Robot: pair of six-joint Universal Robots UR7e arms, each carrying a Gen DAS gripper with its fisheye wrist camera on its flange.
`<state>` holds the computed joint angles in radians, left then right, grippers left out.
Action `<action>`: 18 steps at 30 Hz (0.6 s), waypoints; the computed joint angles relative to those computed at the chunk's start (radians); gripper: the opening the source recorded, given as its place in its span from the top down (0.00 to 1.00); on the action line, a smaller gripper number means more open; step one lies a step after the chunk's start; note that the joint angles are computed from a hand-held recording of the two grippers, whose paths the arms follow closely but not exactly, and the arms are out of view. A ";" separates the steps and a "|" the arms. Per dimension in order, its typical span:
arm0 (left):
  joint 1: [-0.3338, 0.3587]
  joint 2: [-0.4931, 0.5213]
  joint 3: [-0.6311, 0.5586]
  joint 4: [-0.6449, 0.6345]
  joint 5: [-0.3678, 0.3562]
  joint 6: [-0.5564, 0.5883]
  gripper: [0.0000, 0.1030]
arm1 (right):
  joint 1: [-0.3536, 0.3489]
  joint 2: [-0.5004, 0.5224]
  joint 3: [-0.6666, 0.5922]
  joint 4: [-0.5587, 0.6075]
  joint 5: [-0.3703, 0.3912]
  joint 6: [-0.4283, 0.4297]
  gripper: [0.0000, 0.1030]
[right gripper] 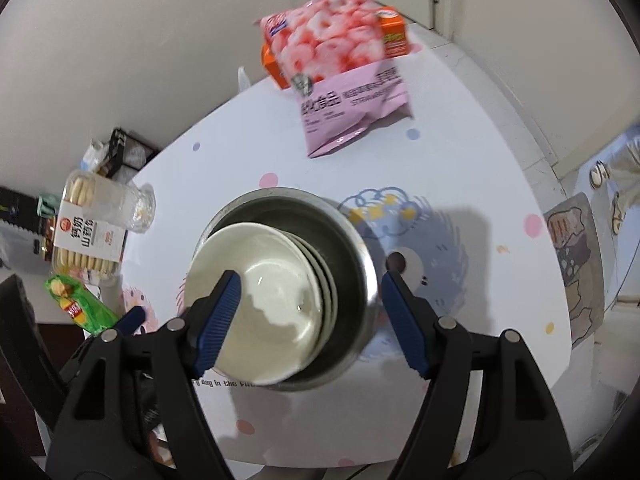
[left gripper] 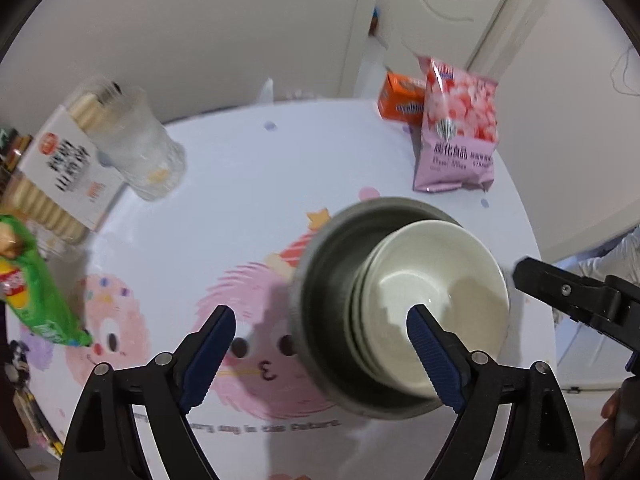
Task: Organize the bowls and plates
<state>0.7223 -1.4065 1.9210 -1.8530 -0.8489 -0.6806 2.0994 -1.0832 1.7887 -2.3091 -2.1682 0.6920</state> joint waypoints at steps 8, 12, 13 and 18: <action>-0.092 -0.102 0.027 0.076 0.080 -0.008 0.11 | 0.063 -0.050 0.077 -0.020 -0.024 0.129 0.29; -0.129 -0.150 0.033 0.139 0.084 -0.047 0.10 | 0.108 -0.061 0.098 -0.012 -0.040 0.181 0.28; -0.136 -0.162 0.037 0.146 0.081 -0.052 0.10 | 0.121 -0.062 0.099 -0.001 -0.048 0.197 0.28; -0.187 -0.225 0.055 0.217 0.061 -0.111 0.10 | 0.185 -0.071 0.099 0.057 -0.080 0.283 0.20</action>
